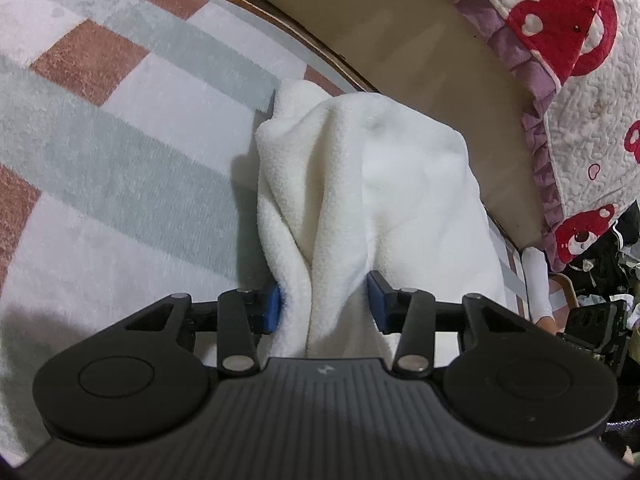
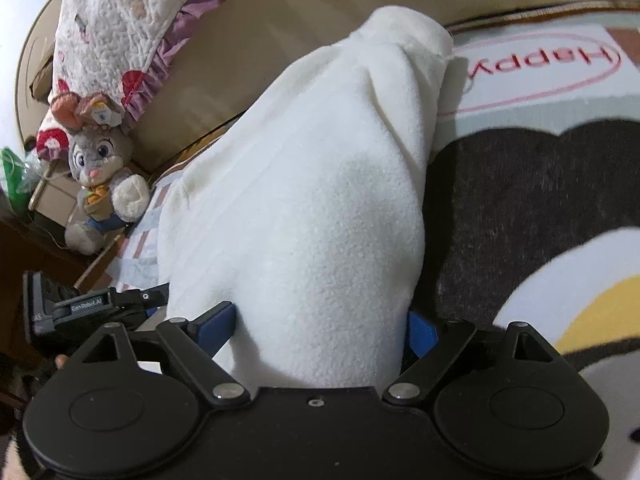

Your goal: Fold clothes

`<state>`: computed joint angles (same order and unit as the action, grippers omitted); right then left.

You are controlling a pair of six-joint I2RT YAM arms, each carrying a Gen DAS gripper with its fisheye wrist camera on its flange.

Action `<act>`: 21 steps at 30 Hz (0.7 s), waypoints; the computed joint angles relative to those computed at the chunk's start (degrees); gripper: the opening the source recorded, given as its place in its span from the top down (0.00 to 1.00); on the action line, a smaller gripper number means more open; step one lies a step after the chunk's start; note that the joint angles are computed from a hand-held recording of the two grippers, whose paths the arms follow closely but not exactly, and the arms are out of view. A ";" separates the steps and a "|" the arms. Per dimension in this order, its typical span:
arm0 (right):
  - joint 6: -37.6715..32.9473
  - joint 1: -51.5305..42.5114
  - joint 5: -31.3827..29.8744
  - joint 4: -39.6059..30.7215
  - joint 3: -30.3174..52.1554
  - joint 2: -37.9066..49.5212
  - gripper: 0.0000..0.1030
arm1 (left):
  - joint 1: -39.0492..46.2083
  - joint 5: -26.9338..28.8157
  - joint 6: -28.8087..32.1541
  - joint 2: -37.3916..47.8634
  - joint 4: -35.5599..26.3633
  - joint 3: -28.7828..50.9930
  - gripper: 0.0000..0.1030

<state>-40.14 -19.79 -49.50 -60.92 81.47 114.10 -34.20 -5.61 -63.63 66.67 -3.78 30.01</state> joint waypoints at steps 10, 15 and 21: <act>1.51 1.31 -4.61 11.73 -6.05 -8.14 0.49 | -2.29 -6.58 4.30 0.51 1.70 1.78 0.71; 2.26 1.43 -6.78 11.27 -5.23 -13.67 0.55 | -1.27 -6.84 6.22 -3.44 6.66 -0.95 0.71; 4.82 2.69 2.85 18.66 -9.07 -15.68 0.52 | -1.46 -4.98 10.34 2.35 4.52 2.71 0.68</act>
<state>-35.32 -17.10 -46.65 -42.27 72.41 98.42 -35.66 -10.59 -53.29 69.02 0.75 32.72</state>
